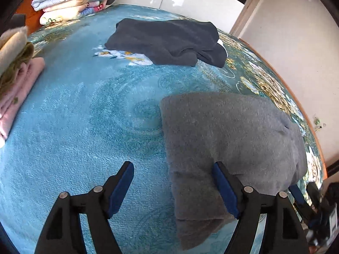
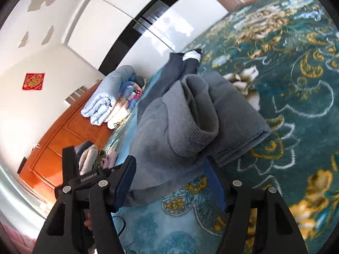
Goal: Fold clothes
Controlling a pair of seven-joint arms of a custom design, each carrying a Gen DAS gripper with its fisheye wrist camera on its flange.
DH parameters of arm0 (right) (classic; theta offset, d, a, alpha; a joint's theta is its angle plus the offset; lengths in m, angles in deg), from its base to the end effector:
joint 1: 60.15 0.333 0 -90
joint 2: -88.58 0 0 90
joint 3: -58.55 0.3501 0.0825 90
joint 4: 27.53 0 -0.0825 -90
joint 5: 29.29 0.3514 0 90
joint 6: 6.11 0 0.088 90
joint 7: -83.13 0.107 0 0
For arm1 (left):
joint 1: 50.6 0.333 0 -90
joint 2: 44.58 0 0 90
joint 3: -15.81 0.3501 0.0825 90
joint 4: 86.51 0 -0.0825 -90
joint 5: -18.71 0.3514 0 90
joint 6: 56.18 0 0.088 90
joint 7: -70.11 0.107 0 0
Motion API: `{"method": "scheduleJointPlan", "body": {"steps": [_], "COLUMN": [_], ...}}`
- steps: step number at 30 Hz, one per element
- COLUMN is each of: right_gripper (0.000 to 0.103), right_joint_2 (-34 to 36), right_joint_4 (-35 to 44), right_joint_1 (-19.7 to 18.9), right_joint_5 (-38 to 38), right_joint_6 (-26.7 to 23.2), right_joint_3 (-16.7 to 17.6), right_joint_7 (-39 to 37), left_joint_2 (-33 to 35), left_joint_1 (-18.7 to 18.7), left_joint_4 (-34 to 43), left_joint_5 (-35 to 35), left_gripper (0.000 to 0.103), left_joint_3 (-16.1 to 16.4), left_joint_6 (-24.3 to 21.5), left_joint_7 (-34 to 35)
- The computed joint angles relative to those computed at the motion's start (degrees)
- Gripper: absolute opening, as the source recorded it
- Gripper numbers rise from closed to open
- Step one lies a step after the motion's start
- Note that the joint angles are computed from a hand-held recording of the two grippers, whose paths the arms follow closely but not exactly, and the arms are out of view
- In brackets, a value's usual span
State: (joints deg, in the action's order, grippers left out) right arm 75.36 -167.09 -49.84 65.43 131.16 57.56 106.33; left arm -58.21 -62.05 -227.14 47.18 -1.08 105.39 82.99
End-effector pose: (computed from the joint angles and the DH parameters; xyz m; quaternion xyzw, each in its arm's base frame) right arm 0.4369 0.0794 0.4695 -0.6092 0.5681 0.0930 0.5455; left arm 0.3895 -0.2458 0.4976 -0.7907 0.5178 -0.2968 0.1366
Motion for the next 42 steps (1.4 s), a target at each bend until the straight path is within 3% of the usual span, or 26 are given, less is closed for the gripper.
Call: {"method": "scheduleJointPlan", "body": {"steps": [3, 6, 9, 12, 15, 17, 18, 20, 21, 24, 26, 28, 31, 33, 37, 39, 41, 42], "right_gripper": [0.067, 0.067, 0.064, 0.06, 0.042, 0.04, 0.037, 0.021, 0.019, 0.017, 0.017, 0.017, 0.017, 0.018, 0.026, 0.026, 0.026, 0.026], "right_joint_2": [2.3, 5.6, 6.6, 6.7, 7.7, 9.2, 9.7, 10.2, 10.0, 7.5, 6.5, 8.2, 11.1, 12.8, 11.5, 9.8, 7.6, 6.8], "right_joint_4": [1.8, 4.5, 5.9, 7.9, 10.8, 12.9, 13.5, 14.8, 15.3, 15.4, 15.3, 15.8, 15.8, 15.4, 14.9, 14.5, 14.0, 13.9], "right_joint_1": [-0.2, -0.6, -0.8, -0.3, 1.0, 1.9, 2.0, 2.1, 1.9, 1.0, 0.7, 0.5, 0.0, -0.7, -1.7, -1.5, -0.4, 0.4], "right_joint_5": [2.4, -1.0, -0.2, -0.5, -3.9, -8.9, -10.8, -12.9, -12.2, -4.5, -2.3, -5.4, -9.9, -11.4, -10.7, -13.0, -15.3, -15.8], "right_joint_6": [-0.7, -1.7, -2.9, -0.2, 5.1, 7.8, 7.8, 7.4, 6.8, 2.7, 3.0, 5.6, 7.2, 6.3, 6.7, 11.5, 16.9, 17.2], "right_joint_3": [-0.3, -0.3, -0.2, 0.9, 2.4, 3.1, 3.0, 2.7, 2.4, 0.7, 0.4, 0.8, 0.8, 0.6, 0.6, 1.1, 2.0, 2.2], "right_joint_7": [1.5, 7.4, 8.0, 7.6, 10.5, 16.7, 19.1, 21.8, 21.3, 13.5, 9.7, 12.0, 16.9, 19.9, 19.7, 20.5, 19.9, 18.3], "left_joint_2": [-0.6, -0.9, -1.5, -1.8, -1.6, -1.3, -1.3, -1.4, -1.4, -1.2, -0.6, 0.6, 1.6, 0.9, -1.7, -2.6, -2.1, -1.6], "left_joint_1": [0.7, 2.2, 4.9, 7.0, 7.7, 8.0, 8.3, 8.8, 8.7, 6.7, 4.9, 2.4, -4.3, -2.9, 3.4, 7.0, 7.9, 8.4], "left_joint_4": [-2.4, -4.7, -5.8, -6.6, -7.4, -7.8, -8.0, -8.3, -8.4, -8.8, -8.1, -7.6, -8.3, -8.7, -8.6, -7.9, -6.4, -5.4], "left_joint_5": [0.7, 1.1, 2.8, 3.6, 2.9, 2.0, 1.7, 1.1, 0.7, -1.4, -2.6, -4.6, -9.5, -10.3, -9.5, -7.9, -6.5, -5.8], "left_gripper": [0.08, 0.08, 0.08, 0.08, 0.08, 0.08, 0.08, 0.08, 0.08, 0.08, 0.08, 0.081, 0.081, 0.081, 0.081, 0.081, 0.081, 0.081], "left_joint_3": [0.4, 0.3, -1.1, -2.1, -2.2, -2.4, -2.7, -3.2, -3.1, -1.4, -0.5, 0.9, 6.3, 4.8, -0.9, -4.3, -5.3, -6.0], "left_joint_6": [4.8, 10.3, 13.4, 15.8, 17.8, 18.9, 19.3, 20.5, 21.4, 24.4, 23.9, 22.9, 23.3, 23.0, 21.2, 20.6, 20.9, 21.2], "left_joint_7": [-0.8, -1.8, -2.0, -2.1, -1.3, -0.5, -0.3, 0.3, 0.9, 3.9, 6.2, 8.2, 11.5, 12.4, 11.2, 10.2, 10.3, 10.4]}}
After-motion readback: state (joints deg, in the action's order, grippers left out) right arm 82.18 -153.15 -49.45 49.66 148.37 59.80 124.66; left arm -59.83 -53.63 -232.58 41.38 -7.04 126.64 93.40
